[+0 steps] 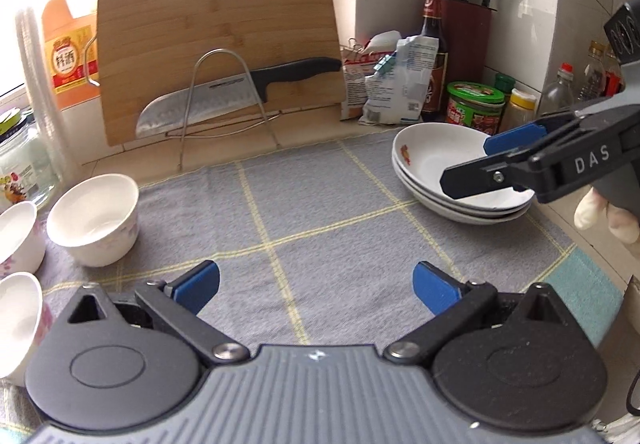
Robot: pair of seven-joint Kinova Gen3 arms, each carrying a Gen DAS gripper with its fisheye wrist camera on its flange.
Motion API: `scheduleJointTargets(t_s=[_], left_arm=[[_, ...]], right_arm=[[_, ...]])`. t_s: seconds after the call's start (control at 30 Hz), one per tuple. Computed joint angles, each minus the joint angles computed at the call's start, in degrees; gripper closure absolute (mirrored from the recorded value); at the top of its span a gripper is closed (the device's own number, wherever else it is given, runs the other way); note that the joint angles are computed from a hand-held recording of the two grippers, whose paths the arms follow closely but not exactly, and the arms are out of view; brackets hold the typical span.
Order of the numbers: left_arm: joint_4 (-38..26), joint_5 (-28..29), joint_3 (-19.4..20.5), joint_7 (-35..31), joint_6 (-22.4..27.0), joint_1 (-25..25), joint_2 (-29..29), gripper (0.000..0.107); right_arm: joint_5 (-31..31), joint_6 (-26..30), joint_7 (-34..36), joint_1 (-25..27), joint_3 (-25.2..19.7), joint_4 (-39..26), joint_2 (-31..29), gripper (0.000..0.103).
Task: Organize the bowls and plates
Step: 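Withdraw the right tool from the plate stack, then move the right tool to a white bowl with pink flowers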
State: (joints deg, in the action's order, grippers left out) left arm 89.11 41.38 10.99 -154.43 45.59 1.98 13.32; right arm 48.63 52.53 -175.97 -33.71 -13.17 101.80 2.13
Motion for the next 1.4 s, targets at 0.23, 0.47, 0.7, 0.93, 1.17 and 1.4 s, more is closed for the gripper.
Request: scheduleJointTargets(t_s=[0.23,0.47,0.7,0.93,1.17,1.4], left_arm=[[-0.7,0.7,-2.6,-8.0,4.5,-6.6,0.4,0.005],[-4.1,0.7,-4.4,-10.6,9.0,-12.0,3.0,0.005],[-6.1,-0.5,-5.2,-9.5,8.7,-15.2,5.4,0.005],[-8.2,0.0,-4.0,-8.6,4.4,-17.6,8.3,0.005],[-8.8,2.1,-1.3,-12.5,1.0,-19.7,10.4,0.006],[-10.8,3.3,0.0,-12.9,2.5,-20.7,12.7,0.007]], right_arm=[[-1.2,4.9,1.6,-5.5,1.3,-10.5,8.8,0.0],[-2.3,6.3,6.4,-10.9,5.3,-22.4,17.4,0.0],[-6.6,4.0,15.9,-12.2,8.3,-32.2,23.9,0.0],[-12.6,1.2,26.6,-11.5,10.1,-41.5,30.2,0.0],[-20.0,0.6,37.8,-9.9,10.9,-53.0,37.3,0.0],[-28.5,2.5,47.9,-7.6,11.1,-63.8,43.4,0.0]])
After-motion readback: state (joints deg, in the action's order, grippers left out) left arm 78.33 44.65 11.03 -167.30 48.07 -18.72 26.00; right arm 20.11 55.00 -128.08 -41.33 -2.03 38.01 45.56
